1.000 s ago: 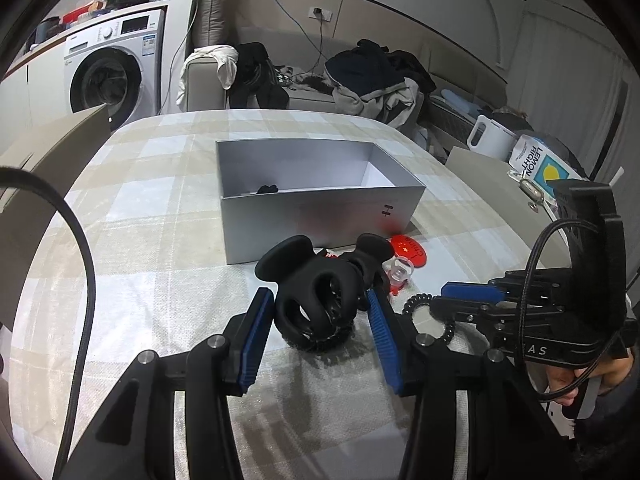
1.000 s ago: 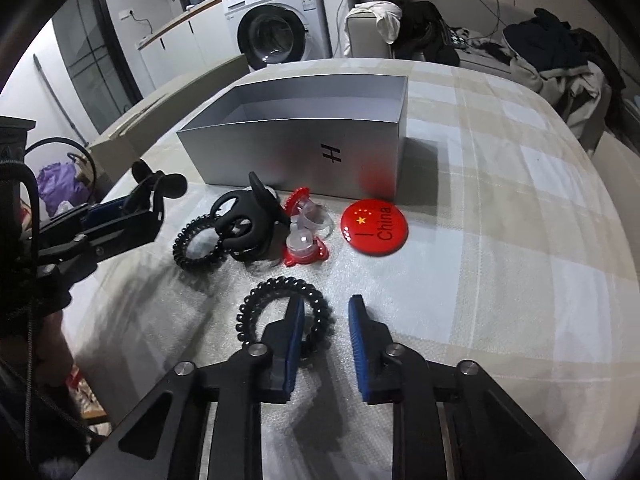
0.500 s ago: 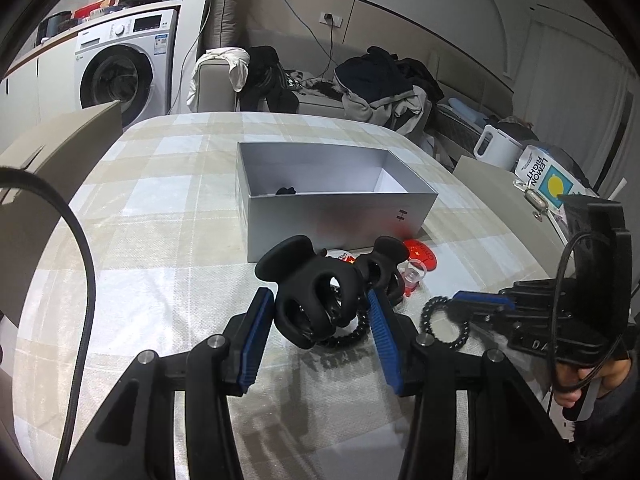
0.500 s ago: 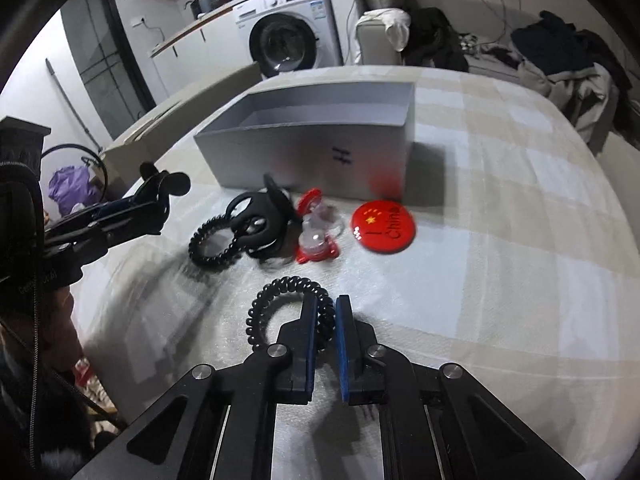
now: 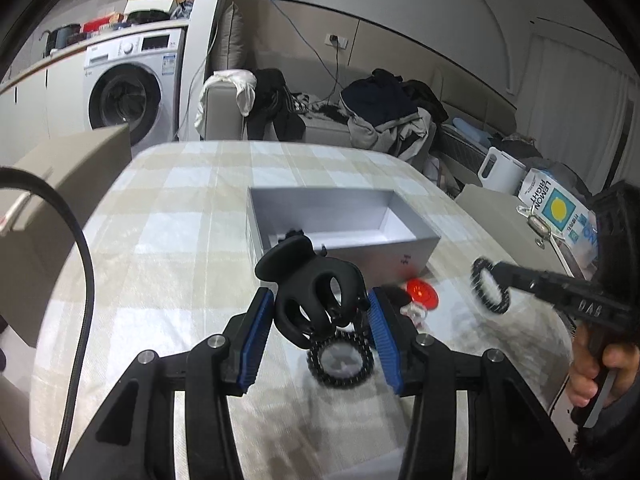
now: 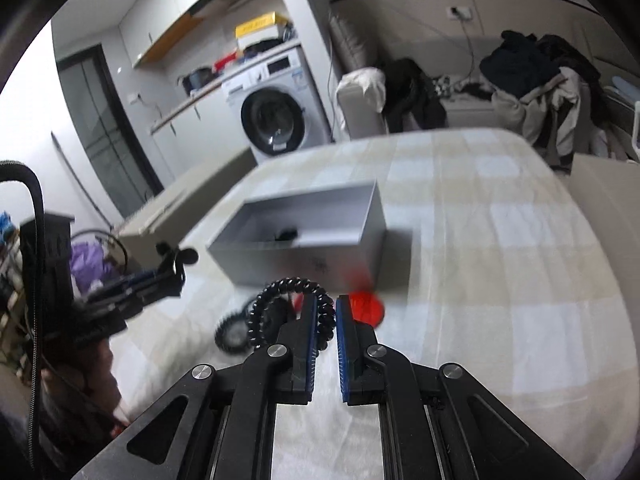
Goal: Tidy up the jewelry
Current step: 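Carry the claw clip with the left gripper while the right gripper carries the coil tie over the box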
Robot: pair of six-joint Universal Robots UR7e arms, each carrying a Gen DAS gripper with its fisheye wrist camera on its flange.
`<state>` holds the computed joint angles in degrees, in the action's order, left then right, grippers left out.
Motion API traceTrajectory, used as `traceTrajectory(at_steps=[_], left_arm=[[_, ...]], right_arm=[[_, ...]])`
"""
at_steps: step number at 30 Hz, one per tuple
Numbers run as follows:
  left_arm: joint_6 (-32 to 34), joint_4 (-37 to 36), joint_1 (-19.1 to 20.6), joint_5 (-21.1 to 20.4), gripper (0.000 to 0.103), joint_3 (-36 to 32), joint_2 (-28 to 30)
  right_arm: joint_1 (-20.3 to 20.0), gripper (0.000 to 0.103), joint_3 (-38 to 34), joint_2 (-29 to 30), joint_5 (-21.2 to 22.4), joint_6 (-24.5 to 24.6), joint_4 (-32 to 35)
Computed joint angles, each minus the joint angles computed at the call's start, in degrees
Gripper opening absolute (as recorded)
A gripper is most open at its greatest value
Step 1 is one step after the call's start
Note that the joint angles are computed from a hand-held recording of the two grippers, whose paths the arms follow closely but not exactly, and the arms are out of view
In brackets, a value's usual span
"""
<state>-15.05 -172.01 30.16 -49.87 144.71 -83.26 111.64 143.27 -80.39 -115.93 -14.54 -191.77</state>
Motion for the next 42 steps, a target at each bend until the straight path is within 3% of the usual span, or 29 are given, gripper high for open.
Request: traceTrajectory(at_steps=[16, 24, 42], left_arm=[[7.9, -6.7, 2.7, 0.5, 0.043, -5.2, 4.3], [9.1, -7.3, 4.3, -1.2, 0.043, -6.8, 5.5], [10.5, -6.6, 6.2, 0.0, 0.043, -9.5, 10.1]], right_arm=[[3.0, 0.008, -8.1, 4.5, -0.7, -0.9, -1.8], [1.6, 0.008, -9.6, 5.3, -0.2, -0.7, -1.6], [-3.3, 0.008, -13.7, 9.9, 1.0, 0.9, 2.7]])
